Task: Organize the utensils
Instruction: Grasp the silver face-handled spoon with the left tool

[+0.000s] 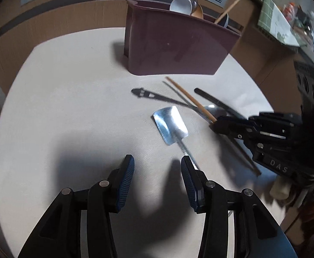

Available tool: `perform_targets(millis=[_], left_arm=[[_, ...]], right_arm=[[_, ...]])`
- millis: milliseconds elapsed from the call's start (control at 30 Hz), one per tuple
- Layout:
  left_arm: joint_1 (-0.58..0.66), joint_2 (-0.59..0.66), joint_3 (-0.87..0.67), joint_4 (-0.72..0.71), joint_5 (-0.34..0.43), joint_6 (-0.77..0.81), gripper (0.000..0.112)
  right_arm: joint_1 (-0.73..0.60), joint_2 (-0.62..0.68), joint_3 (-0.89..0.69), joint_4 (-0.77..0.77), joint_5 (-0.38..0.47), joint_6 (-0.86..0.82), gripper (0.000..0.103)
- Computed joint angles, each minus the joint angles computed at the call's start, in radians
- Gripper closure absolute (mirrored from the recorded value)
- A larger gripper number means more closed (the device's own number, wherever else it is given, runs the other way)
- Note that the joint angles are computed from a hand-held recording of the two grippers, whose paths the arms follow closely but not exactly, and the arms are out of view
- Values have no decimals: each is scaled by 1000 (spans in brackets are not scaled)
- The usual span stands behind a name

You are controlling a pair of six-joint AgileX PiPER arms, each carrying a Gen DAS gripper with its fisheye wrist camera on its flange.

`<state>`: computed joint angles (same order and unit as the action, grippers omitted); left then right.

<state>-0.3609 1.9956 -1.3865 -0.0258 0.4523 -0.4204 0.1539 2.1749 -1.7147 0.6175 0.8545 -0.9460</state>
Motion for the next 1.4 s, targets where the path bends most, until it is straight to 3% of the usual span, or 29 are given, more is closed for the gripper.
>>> perform_targets(millis=[167,400,533,767,1000,1167,1267,1333,1400], left_arm=[[-7,97,-157,4,43,-95,67],[-92,269,-483,189,254,-257,66],[-112,309,-555,231,306,-276,66],[-123,267,-470,264,259,-225,66],[-116,142,-242,318,180,-185,66],[-78,68,-121,238,118,-109,66],[-71,72,-131,197,114,-74,66],[-74,84,-156,186,125,-63,66],[-77,99,-194,176,157,-42,66]], right_arm=[[-87,-45,85,22,-20,-3,98],[-190,-120,220,93,-43,-55,98],[-201,-144,269,117,-54,-80,98],[-177,-155,300,133,-80,-105,95],[-158,-148,285,111,-102,-97,92],[-126,-90,187,69,-89,-33,91],[-106,-69,154,57,-98,-19,91],[-90,-75,158,41,-118,-16,98],[-101,-83,167,83,-93,-54,97]])
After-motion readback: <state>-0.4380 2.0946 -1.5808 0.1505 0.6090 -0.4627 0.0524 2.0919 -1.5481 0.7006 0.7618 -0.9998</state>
